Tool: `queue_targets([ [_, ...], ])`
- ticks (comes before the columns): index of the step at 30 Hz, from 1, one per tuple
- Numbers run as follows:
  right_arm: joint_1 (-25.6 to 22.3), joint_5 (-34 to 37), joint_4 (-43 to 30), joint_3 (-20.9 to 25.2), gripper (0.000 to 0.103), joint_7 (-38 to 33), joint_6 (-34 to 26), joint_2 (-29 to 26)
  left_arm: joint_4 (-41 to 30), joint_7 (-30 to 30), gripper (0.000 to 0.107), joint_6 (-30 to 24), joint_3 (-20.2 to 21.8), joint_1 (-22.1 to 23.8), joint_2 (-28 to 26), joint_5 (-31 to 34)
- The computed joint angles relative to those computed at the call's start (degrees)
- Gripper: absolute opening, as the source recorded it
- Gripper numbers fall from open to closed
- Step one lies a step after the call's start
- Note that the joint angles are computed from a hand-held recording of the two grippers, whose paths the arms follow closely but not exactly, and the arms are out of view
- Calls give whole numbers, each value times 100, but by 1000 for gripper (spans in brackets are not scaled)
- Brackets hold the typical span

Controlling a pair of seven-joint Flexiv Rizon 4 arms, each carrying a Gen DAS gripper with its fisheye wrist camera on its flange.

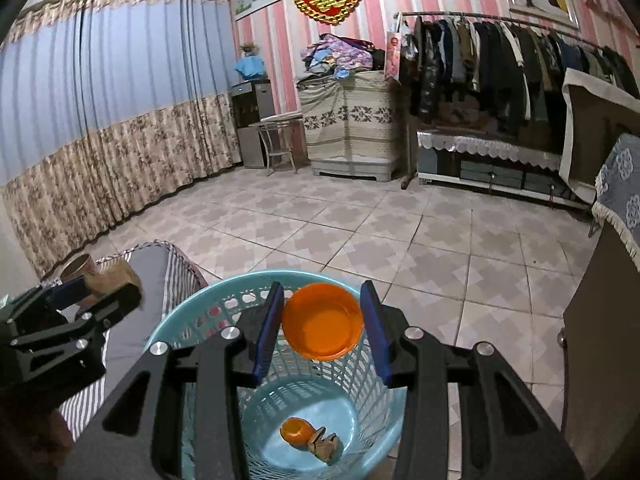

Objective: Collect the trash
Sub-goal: 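Carry the brown paper and orange lid to the basket and release both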

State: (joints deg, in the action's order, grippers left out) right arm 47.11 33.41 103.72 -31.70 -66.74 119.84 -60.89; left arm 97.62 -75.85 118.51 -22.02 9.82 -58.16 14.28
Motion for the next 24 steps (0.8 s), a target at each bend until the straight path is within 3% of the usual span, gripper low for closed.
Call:
queue_targets([
  [8, -181, -226, -152, 208, 40, 49, -72, -63, 143, -267, 87, 270, 174, 74, 128, -105],
  [16, -332, -530, -407, 398, 42, 202, -170, -155, 374, -502, 93, 684, 724, -97, 364, -347],
  [17, -312, -517, -426, 380, 47, 229, -204, -170, 427, -538, 94, 737, 770, -91, 403, -361],
  [19, -144, -369, -450, 188, 73, 320, -270, -275, 516, -637, 95, 774, 747, 28, 460, -270],
  [24, 182, -310, -375, -146, 81, 513, -404, -410, 743, -771, 95, 961, 898, 144, 615, -184],
])
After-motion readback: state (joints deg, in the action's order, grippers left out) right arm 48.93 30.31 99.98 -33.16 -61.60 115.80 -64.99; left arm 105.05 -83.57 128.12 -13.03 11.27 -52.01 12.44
